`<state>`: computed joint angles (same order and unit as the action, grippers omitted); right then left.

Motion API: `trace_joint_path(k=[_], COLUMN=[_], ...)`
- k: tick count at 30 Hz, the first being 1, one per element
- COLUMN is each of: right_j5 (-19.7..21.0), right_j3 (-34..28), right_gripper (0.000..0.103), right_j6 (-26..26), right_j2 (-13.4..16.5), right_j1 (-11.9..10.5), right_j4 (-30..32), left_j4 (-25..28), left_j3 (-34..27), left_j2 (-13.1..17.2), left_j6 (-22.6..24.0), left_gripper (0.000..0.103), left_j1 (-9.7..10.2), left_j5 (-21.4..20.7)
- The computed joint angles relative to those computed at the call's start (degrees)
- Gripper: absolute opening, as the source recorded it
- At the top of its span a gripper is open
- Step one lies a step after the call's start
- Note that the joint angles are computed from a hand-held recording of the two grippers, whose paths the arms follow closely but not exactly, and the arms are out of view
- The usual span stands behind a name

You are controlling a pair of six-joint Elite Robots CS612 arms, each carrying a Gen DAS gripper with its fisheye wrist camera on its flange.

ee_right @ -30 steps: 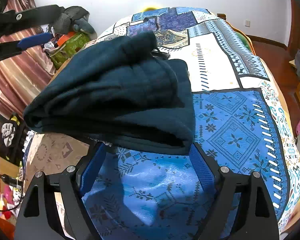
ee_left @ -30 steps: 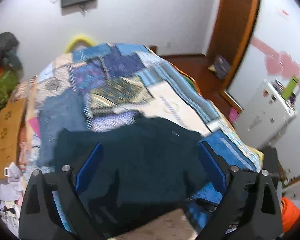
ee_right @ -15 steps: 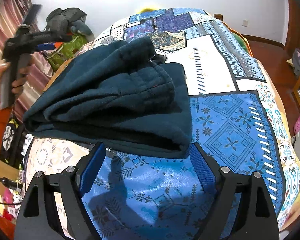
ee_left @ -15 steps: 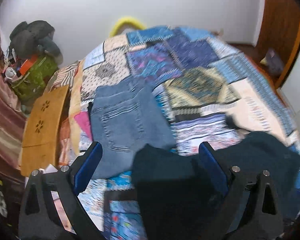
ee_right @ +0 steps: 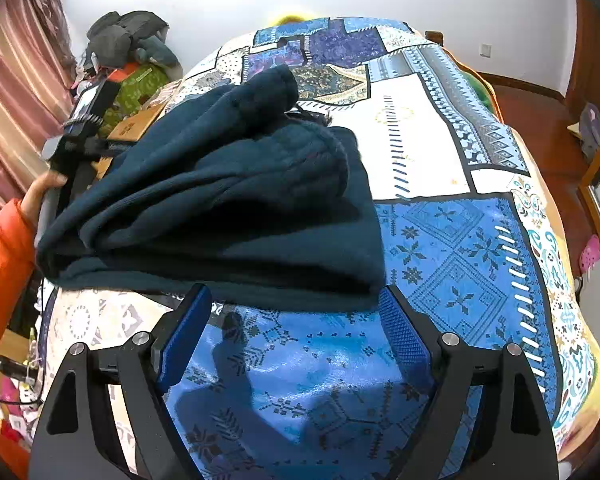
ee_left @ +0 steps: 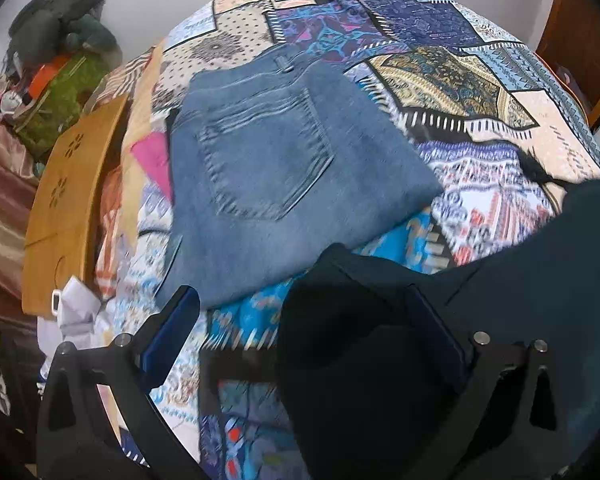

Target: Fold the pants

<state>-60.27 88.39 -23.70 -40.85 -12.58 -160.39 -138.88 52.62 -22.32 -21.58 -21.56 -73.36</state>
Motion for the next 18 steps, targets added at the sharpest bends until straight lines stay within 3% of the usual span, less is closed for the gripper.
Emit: trace_joint_path(k=[10,14,18], right_j5=[2.0,2.5,3.0], right_j3=[0.5,0.6,0.9], right_gripper=[0.084,0.084,0.084], right_j6=[-0.1,0.4,1.1], right_j2=[-0.2,-0.4,-0.5], right_j1=[-0.1,-0.2,-0.4], right_j4=[-2.6,-3.6,-5.5], left_j4=[-6.6,-10.0,-13.3], left_j3=[17.0,21.6,24.6], left_j2=[-8.9,-11.4,-13.1], left_j6=[-5.3,-8.3,-6.5], left_gripper=[0.103,0.103,0.103], left_j1=[-0.99,-1.34,-2.58], left_j5=[-0.1,-3.6,-4.7])
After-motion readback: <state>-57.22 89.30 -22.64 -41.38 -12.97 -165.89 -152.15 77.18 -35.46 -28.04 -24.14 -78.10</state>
